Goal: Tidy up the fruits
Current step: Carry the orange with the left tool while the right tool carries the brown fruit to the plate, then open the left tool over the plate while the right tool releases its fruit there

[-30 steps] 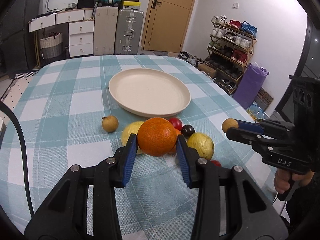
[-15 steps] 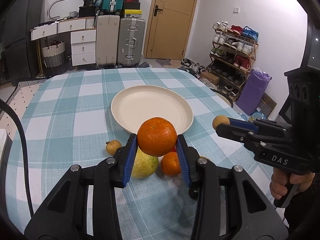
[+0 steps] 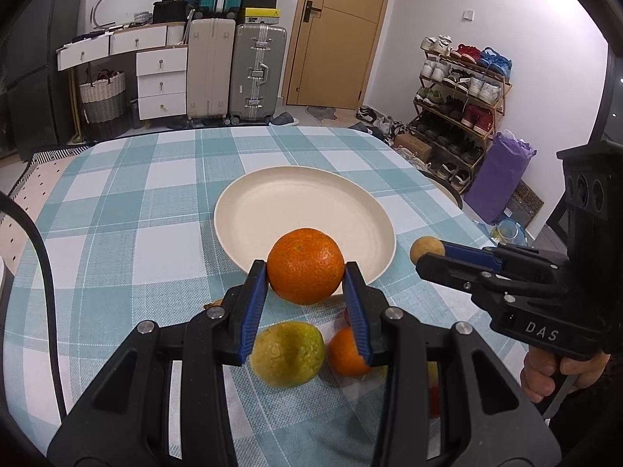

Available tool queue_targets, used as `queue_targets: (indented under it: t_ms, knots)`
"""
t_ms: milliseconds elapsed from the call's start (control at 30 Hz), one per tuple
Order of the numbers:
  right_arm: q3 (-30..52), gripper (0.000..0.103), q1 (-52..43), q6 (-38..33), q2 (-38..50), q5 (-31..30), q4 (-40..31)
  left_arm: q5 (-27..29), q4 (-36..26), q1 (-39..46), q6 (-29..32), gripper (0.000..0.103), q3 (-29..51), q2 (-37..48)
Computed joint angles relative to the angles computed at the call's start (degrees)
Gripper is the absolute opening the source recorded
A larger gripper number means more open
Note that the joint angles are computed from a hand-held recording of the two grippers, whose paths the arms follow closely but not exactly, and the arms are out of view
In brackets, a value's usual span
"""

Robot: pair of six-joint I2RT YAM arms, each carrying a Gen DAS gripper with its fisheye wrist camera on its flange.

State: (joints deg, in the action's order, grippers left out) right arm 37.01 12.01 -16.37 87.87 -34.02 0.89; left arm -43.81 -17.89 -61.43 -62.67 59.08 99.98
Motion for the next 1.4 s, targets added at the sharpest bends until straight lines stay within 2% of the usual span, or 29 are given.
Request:
queue_targets:
  t_ms: [833,1400]
  knots:
    - [9.77,0.025,1.44,2.97,14.2,1.44,0.6,8.58,5.59,10.15,9.32,0.036,5.49,9.53]
    - [11.25,0.026,2.17,3.75,16.1,2.1,0.8,10.36,4.71,10.98,9.42,0.037,7.38,11.94]
